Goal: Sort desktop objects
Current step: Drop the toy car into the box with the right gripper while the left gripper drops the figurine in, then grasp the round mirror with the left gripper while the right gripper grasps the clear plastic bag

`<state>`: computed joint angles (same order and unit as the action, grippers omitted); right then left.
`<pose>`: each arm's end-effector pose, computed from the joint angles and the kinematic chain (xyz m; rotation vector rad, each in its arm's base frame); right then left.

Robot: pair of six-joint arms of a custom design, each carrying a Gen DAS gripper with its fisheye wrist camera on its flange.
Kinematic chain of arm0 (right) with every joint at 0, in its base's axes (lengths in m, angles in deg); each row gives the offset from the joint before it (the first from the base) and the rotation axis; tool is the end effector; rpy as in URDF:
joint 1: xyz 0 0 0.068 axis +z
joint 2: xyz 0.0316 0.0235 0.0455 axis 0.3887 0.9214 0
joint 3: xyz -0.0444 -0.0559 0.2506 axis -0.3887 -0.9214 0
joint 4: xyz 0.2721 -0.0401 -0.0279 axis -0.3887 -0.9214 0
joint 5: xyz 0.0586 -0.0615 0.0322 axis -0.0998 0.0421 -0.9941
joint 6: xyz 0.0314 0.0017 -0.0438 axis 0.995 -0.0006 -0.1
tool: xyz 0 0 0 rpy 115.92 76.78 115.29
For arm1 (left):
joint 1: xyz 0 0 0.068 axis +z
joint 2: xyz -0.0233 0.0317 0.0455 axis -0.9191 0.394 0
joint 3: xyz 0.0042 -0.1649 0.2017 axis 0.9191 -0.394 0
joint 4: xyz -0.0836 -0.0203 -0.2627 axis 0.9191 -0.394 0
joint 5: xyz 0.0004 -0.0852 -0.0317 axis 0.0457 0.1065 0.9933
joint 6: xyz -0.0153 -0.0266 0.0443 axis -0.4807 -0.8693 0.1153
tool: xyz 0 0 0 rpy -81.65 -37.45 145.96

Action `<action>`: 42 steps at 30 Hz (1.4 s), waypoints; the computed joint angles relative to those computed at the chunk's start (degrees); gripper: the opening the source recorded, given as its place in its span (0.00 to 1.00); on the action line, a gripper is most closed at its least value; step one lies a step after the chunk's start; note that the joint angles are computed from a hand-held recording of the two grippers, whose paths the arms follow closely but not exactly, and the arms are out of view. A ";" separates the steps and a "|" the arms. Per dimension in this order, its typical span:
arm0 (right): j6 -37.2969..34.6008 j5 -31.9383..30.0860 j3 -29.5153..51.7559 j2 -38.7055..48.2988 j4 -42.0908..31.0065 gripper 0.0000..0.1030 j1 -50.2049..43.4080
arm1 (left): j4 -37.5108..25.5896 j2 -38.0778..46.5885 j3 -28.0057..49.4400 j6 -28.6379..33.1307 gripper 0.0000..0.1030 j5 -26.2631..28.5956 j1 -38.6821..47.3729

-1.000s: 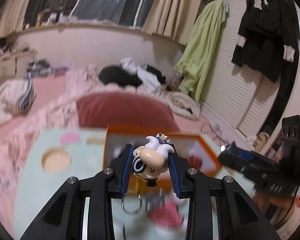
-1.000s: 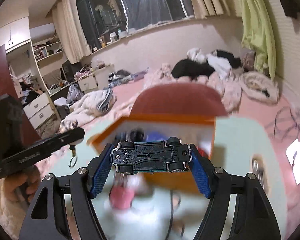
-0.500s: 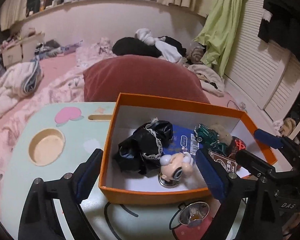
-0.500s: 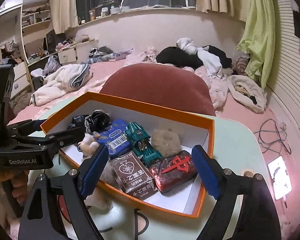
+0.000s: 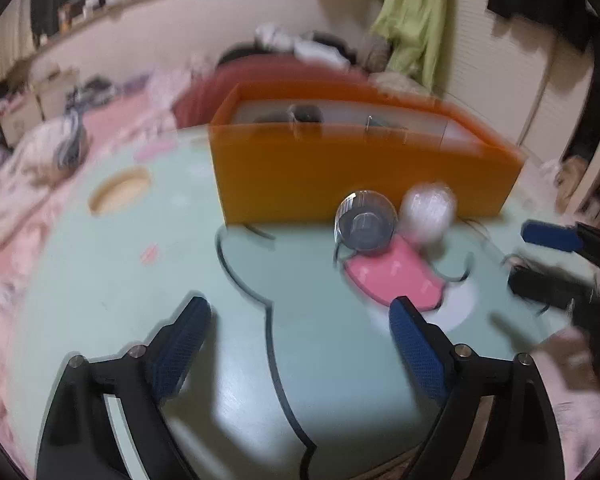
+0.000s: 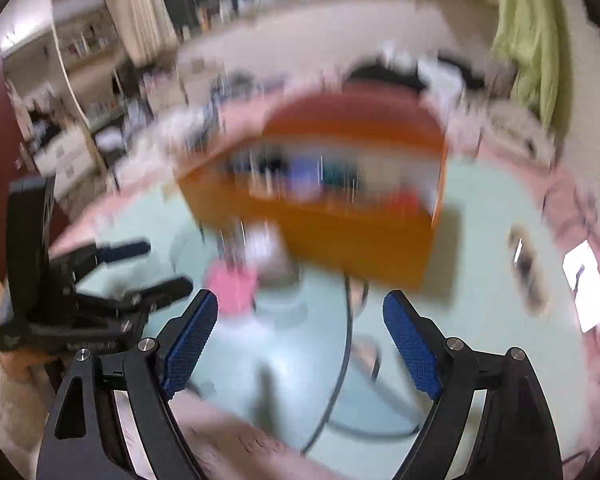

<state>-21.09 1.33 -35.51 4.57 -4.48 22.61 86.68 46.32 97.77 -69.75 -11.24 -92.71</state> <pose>0.2744 0.0118 0.0890 -0.3975 2.3747 0.3631 0.2808 -0.1249 0.0763 0.0269 2.3697 -0.0095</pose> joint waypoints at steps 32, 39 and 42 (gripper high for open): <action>0.40 12.77 6.52 15.54 6.91 0.97 10.18 | -9.97 7.23 15.89 6.11 0.55 13.62 4.26; 0.25 12.54 5.57 12.77 5.17 0.97 10.12 | -3.79 3.70 8.62 4.73 0.34 16.57 5.51; 0.22 12.49 5.64 12.87 5.16 0.97 10.03 | 1.27 -1.72 0.51 2.66 0.34 16.18 5.32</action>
